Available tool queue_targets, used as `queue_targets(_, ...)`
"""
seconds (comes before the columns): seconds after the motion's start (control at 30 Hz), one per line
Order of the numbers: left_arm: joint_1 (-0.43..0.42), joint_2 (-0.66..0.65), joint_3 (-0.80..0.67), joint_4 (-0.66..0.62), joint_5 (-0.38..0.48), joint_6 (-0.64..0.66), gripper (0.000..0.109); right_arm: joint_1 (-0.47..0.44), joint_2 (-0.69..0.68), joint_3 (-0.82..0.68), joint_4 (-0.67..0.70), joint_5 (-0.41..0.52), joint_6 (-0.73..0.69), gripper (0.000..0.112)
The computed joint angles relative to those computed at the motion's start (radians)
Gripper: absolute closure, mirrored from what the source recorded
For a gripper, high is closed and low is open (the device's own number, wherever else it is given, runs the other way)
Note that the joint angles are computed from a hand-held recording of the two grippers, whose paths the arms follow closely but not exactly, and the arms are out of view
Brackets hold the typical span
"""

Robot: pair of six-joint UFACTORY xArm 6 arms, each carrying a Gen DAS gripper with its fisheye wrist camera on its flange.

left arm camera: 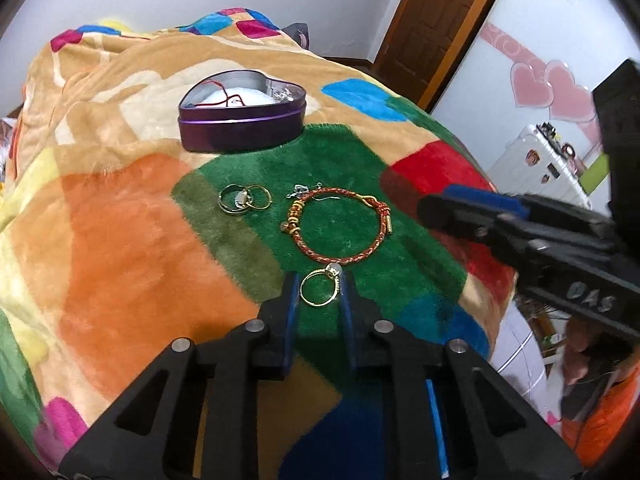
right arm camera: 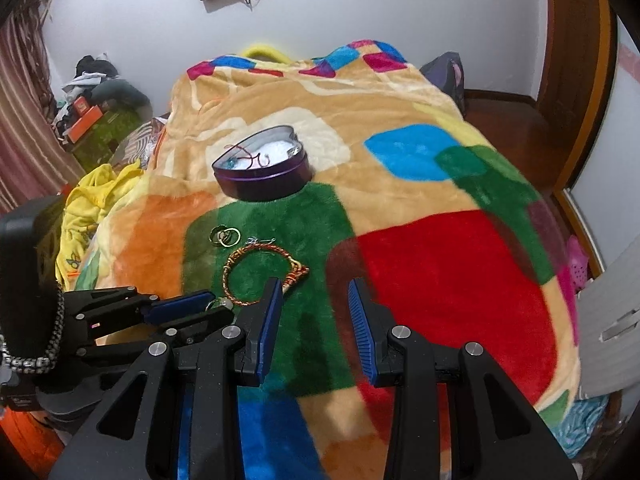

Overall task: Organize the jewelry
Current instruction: 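Grasp the braided gold-red bracelet with the right tool while the left tool grasps a gold ring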

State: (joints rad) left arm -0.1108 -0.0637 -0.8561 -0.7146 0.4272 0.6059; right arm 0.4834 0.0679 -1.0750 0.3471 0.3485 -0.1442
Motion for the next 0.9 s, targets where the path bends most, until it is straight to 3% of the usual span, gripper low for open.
queue_targets(0.37,0.022,-0.038,0.034,0.072,-0.071,-0.047,0.090,0.026,0.099,-0.055,-0.002,0.000,-0.005,0.081)
queue_targets(0.53,0.028,-0.039,0.029,0.056,-0.082,-0.044,0.090,0.027,0.087,-0.036,-0.053,-0.023,0.008,0.102)
queue_targets(0.9,0.031,-0.073,0.029,0.065,-0.110,-0.052,0.090,0.028,0.057,-0.030,-0.068,-0.065,0.020,0.105)
